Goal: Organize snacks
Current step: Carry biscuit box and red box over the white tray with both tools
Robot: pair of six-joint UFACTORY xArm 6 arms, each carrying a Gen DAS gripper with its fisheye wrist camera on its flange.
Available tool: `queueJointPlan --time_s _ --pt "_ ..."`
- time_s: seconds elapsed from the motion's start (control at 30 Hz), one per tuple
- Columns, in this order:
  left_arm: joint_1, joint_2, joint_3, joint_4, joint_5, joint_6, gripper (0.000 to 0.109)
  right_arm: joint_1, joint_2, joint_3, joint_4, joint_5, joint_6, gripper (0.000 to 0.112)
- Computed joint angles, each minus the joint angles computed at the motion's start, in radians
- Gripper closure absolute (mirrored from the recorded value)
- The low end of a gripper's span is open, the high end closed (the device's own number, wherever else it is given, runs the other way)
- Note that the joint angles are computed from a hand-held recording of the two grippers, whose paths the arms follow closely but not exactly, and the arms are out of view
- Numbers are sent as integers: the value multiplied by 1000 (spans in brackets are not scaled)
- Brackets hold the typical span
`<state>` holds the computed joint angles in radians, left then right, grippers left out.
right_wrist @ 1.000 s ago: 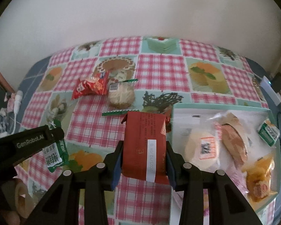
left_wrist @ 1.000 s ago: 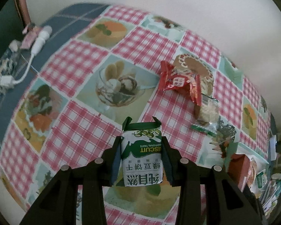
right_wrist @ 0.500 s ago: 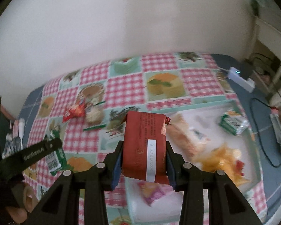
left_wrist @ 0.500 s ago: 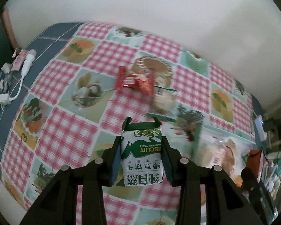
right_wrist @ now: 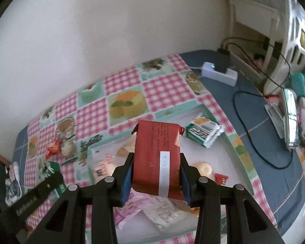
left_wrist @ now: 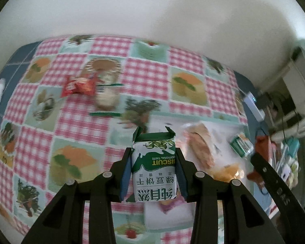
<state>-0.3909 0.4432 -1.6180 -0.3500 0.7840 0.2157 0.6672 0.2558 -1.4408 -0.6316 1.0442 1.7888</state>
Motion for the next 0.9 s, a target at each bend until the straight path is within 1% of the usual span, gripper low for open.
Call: queueJointPlan --time_s 0.17,0.37,0.67,0.9 --pt "-54 2 5 -17 35 50 67 -21 -35 68 50 -23 20 69" --pt "-82 33 -22 -21 85 43 67 -55 -59 160 148 -109 25 69" --pt "-98 78 -77 -28 69 32 67 -66 -49 171 178 -143 3 69" --pt "-88 133 -139 -66 105 15 67 -72 -42 168 194 -147 -7 69"
